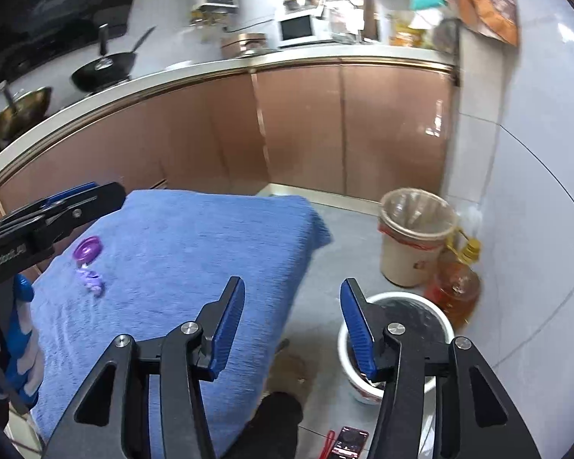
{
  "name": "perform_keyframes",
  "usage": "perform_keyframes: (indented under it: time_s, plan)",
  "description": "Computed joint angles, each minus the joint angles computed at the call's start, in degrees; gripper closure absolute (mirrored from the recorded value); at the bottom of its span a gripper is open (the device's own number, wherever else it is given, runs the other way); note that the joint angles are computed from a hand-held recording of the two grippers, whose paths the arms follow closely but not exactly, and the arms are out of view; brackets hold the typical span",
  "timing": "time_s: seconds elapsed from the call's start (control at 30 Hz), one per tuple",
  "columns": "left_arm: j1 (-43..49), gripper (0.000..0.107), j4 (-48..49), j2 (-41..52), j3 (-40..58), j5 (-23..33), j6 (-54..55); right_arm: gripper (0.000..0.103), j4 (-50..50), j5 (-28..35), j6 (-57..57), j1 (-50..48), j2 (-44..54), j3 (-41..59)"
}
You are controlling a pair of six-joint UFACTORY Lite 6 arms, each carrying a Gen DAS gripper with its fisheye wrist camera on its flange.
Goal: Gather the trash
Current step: 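Move both tools back toward the towel, then grasp the purple cup lid with the left tool while the right tool grasps the purple glove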
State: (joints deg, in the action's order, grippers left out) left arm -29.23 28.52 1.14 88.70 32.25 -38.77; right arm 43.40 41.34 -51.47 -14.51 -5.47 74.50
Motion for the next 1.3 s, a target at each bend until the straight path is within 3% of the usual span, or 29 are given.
perform_keyframes:
  time_s: [0.17, 0.43, 0.57, 0.77, 1.0, 1.3]
  plan:
    - [11.0, 0.047, -9.6, -5.9, -6.4, -3.2, 10.4, 0.051, -4.7, -0.8, 6.0, 8.2, 0.2, 2.8]
    - [35.1, 0.047, -38.2, -10.1, -13.7, -6.1, 41.6, 0.051, -12.9, -2.4, 15.7, 21.6, 4.2, 9.0]
    - [47.0, 0.047, -52.1, -8.2, -15.0, -5.0, 57.8, 0.051, -15.9, -2.5, 19.0, 27.5, 8.4, 13.3]
    - [59.8, 0.047, -63.4, -0.4, -13.0, -2.0, 72.2, 0.049, -18.3, -1.7, 21.5, 34.8, 16.2, 20.3]
    - [67.8, 0.047, -68.3, 14.3, -4.2, 4.1, 77.4, 0.048, -18.7, -0.2, 22.4, 41.7, 28.5, 30.0]
    - [67.0, 0.048, -63.5, 33.8, 14.3, 10.0, 69.4, 0.04, -17.9, 5.0, 21.5, 46.9, 47.3, 47.3]
